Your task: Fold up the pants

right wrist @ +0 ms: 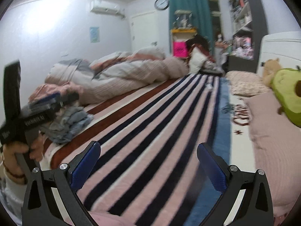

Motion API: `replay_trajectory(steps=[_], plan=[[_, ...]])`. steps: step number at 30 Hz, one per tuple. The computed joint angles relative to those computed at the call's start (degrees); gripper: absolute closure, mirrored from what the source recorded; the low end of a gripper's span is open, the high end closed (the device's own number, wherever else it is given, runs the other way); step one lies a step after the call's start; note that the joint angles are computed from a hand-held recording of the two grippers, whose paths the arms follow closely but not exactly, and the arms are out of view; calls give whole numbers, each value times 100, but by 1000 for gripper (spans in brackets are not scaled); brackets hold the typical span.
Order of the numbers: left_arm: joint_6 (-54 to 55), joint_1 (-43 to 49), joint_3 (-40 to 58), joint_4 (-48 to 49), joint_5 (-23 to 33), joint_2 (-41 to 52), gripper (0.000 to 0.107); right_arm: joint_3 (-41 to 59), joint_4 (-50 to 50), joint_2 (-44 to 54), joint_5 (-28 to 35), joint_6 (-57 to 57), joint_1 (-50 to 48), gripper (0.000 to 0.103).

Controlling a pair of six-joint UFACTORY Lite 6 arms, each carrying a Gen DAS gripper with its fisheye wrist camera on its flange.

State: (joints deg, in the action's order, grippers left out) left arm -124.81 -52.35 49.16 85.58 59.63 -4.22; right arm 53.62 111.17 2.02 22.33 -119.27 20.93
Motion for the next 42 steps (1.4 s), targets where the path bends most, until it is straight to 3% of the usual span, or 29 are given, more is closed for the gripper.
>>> replay_trajectory(steps=[4, 14, 42], plan=[[-17, 46, 128, -133, -141, 477, 5, -710, 1220, -427, 373, -1237, -372, 1], [-74, -131, 68, -100, 73, 491, 5, -868, 1233, -343, 819, -1364, -534, 1], [-66, -237, 101, 97, 305, 347, 5, -657, 1612, -134, 958, -1651, -416, 1]])
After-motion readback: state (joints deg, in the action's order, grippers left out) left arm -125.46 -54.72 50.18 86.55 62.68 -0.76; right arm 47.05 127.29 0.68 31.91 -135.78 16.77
